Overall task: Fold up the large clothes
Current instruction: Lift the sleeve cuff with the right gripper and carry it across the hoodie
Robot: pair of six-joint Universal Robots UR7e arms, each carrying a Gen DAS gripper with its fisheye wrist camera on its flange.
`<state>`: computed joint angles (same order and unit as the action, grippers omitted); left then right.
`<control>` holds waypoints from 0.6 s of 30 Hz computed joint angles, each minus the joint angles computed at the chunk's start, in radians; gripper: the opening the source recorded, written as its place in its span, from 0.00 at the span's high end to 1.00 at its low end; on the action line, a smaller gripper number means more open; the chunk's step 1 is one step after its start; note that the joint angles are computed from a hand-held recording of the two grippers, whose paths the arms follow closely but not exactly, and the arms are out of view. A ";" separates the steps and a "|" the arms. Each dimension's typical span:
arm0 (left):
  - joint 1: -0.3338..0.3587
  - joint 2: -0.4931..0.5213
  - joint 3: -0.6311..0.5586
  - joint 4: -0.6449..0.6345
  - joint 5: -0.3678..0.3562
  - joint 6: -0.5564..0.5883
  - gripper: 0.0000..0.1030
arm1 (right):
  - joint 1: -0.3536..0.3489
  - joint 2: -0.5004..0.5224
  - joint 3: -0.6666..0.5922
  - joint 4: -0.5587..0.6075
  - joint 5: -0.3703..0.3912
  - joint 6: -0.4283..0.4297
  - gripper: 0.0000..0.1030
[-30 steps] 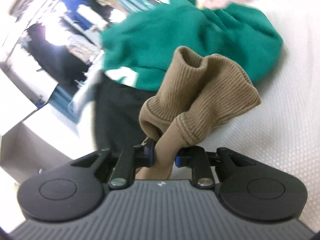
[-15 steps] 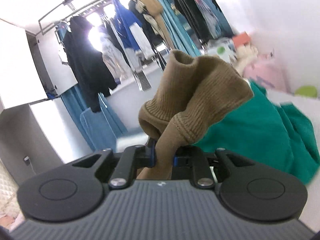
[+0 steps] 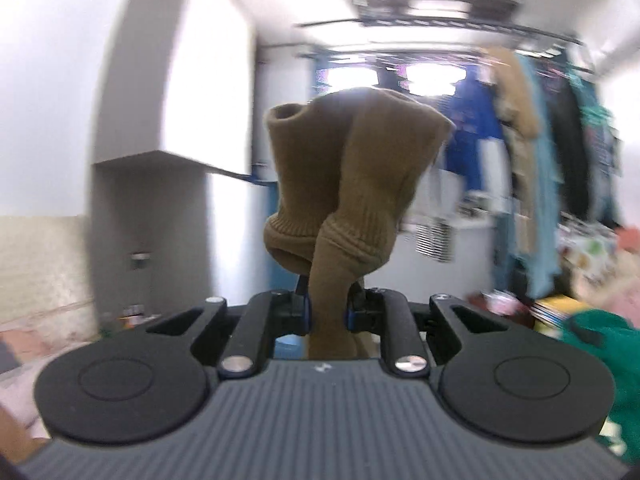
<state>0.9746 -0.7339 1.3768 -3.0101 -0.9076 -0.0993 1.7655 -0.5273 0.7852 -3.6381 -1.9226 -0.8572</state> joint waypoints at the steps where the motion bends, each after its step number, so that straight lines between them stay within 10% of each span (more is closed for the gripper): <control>1: 0.005 -0.001 -0.005 -0.008 0.016 -0.007 0.38 | 0.010 0.018 -0.005 0.005 0.013 -0.015 0.82; 11: 0.078 -0.062 -0.011 -0.081 0.015 -0.143 0.38 | 0.027 0.280 -0.132 0.170 0.111 -0.158 0.82; 18: 0.112 -0.076 -0.005 -0.118 -0.064 -0.154 0.38 | -0.008 0.368 -0.072 0.288 0.066 -0.091 0.82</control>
<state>1.0865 -0.8095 1.3715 -3.1285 -0.9714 -0.2530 1.7576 -0.1589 0.7134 -3.3503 -1.8570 -0.9479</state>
